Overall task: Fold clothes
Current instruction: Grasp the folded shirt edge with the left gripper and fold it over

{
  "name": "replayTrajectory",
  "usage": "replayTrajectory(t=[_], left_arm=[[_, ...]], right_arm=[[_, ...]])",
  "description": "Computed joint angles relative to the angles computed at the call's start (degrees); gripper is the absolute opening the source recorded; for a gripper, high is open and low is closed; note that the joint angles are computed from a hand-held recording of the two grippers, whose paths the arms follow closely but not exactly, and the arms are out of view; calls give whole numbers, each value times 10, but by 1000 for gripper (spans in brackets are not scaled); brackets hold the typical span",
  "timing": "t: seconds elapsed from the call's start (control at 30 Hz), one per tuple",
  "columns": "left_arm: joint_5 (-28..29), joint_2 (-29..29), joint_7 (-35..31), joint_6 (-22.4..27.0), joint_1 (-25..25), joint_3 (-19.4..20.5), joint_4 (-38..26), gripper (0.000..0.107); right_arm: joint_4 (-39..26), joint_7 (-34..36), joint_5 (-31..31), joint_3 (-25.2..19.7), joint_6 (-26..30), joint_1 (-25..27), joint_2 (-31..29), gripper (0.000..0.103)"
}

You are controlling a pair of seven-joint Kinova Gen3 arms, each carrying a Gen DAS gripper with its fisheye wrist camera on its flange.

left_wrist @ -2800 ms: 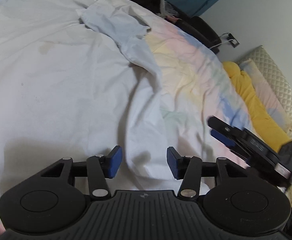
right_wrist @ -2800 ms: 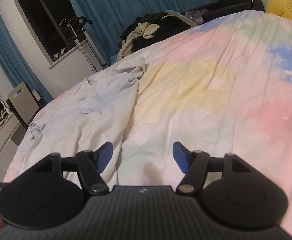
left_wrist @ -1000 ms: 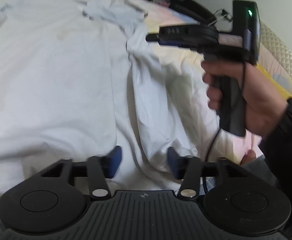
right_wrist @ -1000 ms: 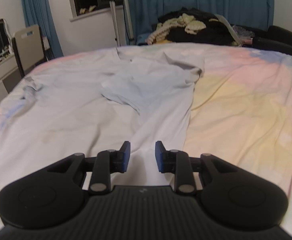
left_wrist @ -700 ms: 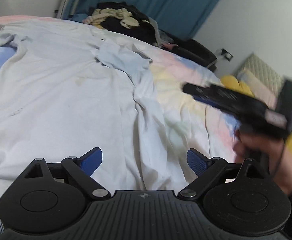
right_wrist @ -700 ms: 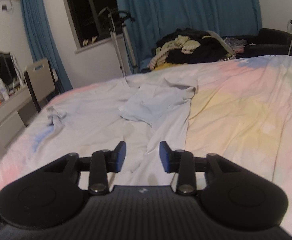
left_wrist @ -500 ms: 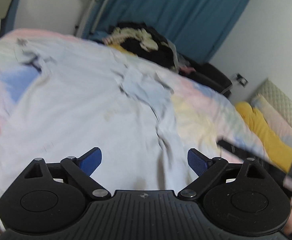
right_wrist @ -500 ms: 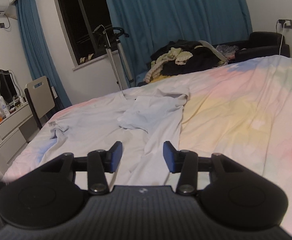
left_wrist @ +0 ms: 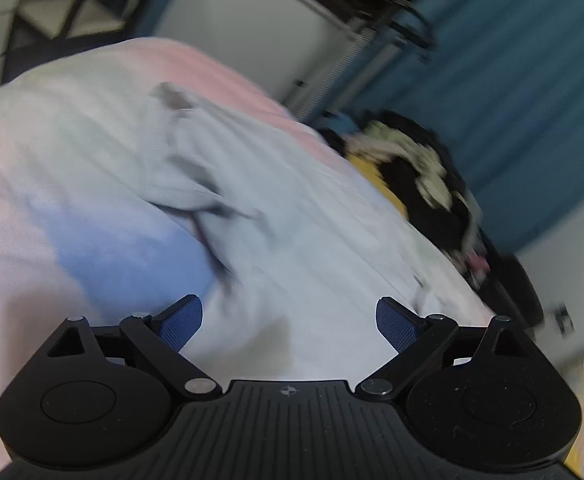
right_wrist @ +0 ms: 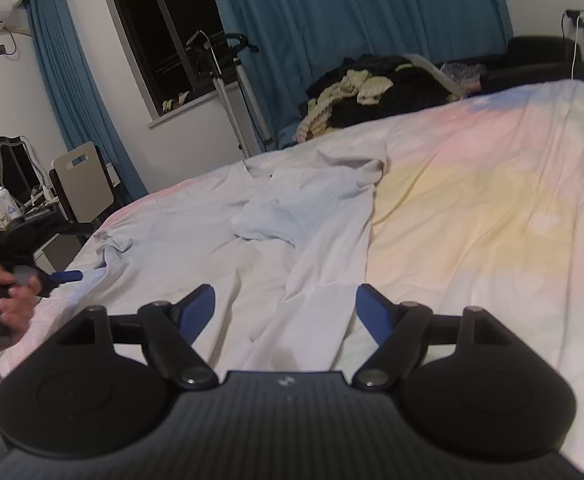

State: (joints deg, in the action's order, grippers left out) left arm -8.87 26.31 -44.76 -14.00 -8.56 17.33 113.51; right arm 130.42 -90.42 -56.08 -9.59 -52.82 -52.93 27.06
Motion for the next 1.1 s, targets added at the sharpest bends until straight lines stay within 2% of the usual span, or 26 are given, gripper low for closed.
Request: replayTrajectory(t=[0.1,0.2,0.23,0.27,0.33,0.4,0.47,0.53,0.6,0.67,0.77,0.83,0.87,1.0,1.07,1.1], left_arm=[[36,49,62,12,57,-80,-53,94],[88,77,122,-25,116,-159,-76,93],[97,82,127,-24,136,-186,-87,90],[107,86,122,-15,159,-212,-101,83],[151,94,91,17,205,-265,-133,82],[182,105,52,62,249,-319,-170,68],[177,121,24,108,293,-372,-207,24],[138,133,27,155,339,-425,-240,13],[92,137,54,173,392,-478,-257,10],[59,146,50,186,445,-531,-275,9],[70,174,-7,221,518,-599,-321,9],[68,179,-54,222,541,-601,-341,9],[55,177,-77,227,542,-586,-353,9],[0,177,-171,252,530,-481,-387,9],[-23,190,-202,282,524,-436,-410,14],[-39,202,-204,299,528,-429,-424,18]], right_arm=[[-10,-22,45,3,21,28,14,79],[-19,-61,90,2,36,49,32,80],[-24,-72,105,2,47,56,38,80],[-31,-79,119,3,63,62,44,80],[-41,-86,131,10,79,63,52,80],[-50,-91,137,17,90,60,59,80],[-56,-108,148,16,102,65,63,80],[-54,-131,171,13,104,70,65,80],[-53,-141,179,16,105,66,63,80],[-48,-149,182,18,102,62,58,80],[-40,-153,171,24,105,56,46,80],[-29,-165,168,23,92,55,41,80],[-24,-170,168,22,88,56,38,80],[-13,-185,171,21,80,62,30,80],[-8,-187,172,21,77,63,29,80],[-6,-189,173,21,75,64,29,80]])
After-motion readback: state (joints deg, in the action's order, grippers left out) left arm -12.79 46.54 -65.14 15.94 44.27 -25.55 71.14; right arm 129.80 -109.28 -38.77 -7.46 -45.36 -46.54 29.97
